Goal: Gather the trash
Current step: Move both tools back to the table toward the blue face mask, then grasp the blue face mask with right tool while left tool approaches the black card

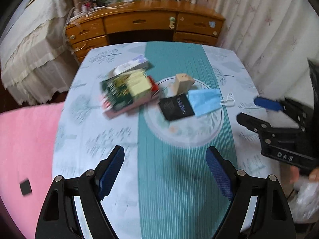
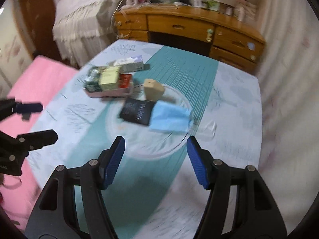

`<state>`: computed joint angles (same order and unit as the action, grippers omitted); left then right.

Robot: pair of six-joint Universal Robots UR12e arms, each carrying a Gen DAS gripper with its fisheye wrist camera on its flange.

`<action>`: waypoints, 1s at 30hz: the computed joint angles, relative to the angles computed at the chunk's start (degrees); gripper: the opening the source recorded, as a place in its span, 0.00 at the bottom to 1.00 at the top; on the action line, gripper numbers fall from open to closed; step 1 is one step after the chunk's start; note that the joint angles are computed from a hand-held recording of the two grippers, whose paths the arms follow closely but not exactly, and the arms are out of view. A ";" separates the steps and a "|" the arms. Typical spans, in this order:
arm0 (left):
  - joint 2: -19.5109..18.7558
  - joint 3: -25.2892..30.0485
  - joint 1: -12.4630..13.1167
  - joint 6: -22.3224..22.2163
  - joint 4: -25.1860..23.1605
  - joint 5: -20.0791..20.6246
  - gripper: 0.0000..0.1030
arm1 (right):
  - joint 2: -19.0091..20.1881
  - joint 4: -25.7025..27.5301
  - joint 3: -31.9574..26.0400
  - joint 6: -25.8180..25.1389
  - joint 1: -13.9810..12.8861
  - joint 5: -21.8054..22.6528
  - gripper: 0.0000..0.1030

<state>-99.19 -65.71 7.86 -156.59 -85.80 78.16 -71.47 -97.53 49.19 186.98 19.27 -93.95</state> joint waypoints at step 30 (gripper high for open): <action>-15.51 8.64 -7.80 15.13 -3.19 5.27 0.83 | 3.92 -1.39 6.43 -32.96 -6.28 14.53 0.22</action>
